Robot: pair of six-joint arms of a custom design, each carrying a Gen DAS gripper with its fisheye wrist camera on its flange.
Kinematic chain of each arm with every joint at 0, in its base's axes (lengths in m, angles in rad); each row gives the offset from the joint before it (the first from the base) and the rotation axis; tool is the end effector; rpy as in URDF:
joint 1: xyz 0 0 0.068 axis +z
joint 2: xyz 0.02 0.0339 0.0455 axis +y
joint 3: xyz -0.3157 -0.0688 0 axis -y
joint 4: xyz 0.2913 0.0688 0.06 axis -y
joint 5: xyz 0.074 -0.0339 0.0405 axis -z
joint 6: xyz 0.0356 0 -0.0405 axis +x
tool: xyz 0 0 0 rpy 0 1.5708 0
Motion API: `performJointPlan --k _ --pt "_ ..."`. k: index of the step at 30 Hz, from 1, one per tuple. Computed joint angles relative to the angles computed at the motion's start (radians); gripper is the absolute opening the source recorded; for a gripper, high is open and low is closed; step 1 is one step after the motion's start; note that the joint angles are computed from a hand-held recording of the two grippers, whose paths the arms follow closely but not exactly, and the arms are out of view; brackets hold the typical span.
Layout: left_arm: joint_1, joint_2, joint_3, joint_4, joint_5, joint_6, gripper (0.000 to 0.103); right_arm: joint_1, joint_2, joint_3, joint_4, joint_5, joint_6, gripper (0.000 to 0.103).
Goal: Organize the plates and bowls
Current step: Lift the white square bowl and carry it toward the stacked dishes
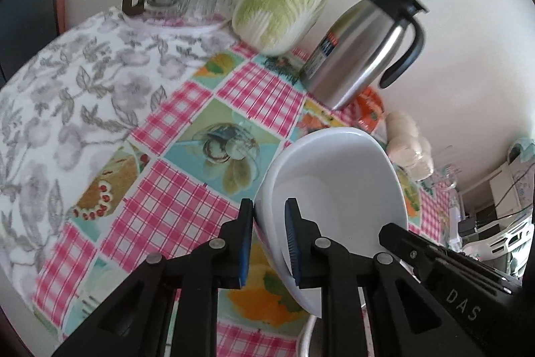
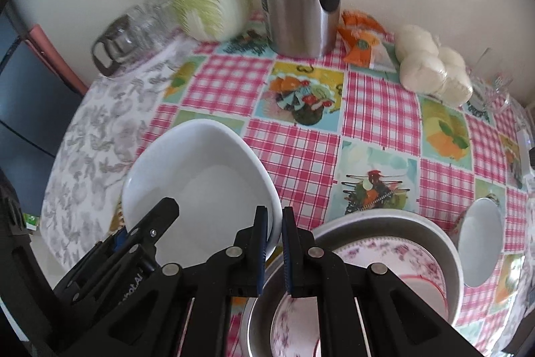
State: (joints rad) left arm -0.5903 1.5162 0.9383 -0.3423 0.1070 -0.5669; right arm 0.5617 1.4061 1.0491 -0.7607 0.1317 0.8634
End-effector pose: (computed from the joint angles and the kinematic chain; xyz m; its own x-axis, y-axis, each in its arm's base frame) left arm 0.2852 -0.1956 0.2328 -0.8837 -0.0506 -0.4653 0.1572 0.9043 -0.3969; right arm 0.2648 0.1611 0.2811 -0.8589 0.3498 -0.3742 0.2668 0.9291 0.2560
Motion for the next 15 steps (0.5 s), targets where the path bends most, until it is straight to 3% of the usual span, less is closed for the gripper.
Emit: performJointPlan --k 7,15 --pt "-0.045 -0.122 -0.022 -0.017 -0.019 -0.004 0.02 0.07 -0.15 -0.038 -0.049 0.073 0.063 0.01" --pt "-0.146 -0.226 -0.023 -0.064 -0.128 0.006 0.02 0.173 -0.3 -0.088 -0.106 0.181 0.154 0.01"
